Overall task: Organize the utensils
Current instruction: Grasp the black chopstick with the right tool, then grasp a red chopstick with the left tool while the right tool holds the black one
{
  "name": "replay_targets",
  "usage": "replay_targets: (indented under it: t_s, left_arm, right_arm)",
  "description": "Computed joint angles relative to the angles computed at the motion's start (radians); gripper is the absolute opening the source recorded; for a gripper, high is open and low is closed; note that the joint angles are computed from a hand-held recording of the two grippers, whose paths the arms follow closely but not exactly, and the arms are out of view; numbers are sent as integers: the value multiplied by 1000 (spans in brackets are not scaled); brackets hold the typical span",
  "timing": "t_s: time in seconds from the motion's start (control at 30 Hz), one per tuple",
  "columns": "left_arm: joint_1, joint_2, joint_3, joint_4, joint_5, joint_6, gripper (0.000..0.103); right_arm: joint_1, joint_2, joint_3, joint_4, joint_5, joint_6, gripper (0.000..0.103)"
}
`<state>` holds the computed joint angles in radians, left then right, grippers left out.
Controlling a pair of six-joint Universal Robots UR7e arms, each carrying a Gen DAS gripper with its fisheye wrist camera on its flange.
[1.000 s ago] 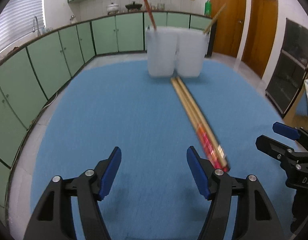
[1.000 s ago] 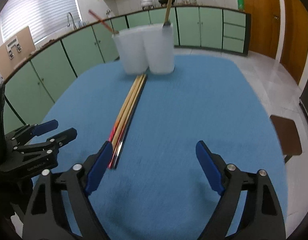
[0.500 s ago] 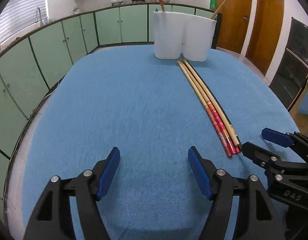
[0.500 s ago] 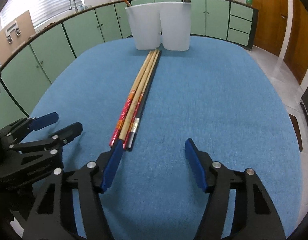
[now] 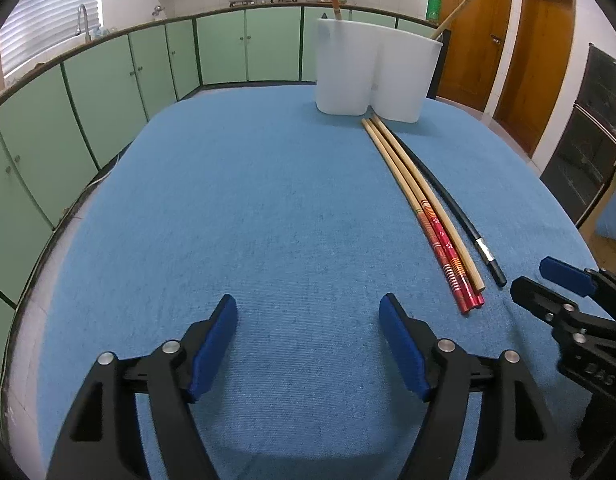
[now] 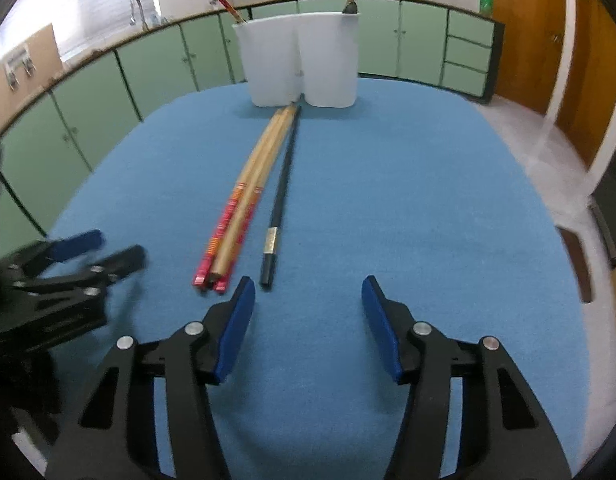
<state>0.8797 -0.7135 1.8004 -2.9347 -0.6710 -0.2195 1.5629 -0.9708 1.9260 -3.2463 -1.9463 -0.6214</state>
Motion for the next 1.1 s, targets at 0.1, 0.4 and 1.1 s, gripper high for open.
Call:
replay_targets:
  t_s: [0.1,0.4,1.1]
  left_arm:
    - [0,0,0,1,0,-1,73]
    - [-4,1,0,11,7,1,74]
    - [-36,66,-56,38,-74,28,75]
  right_arm:
    - [-4,1,1,19,21,-3,41]
    - [8,31,-30,51,11,11,10]
    - [-43,-36,17,9,12,25,6]
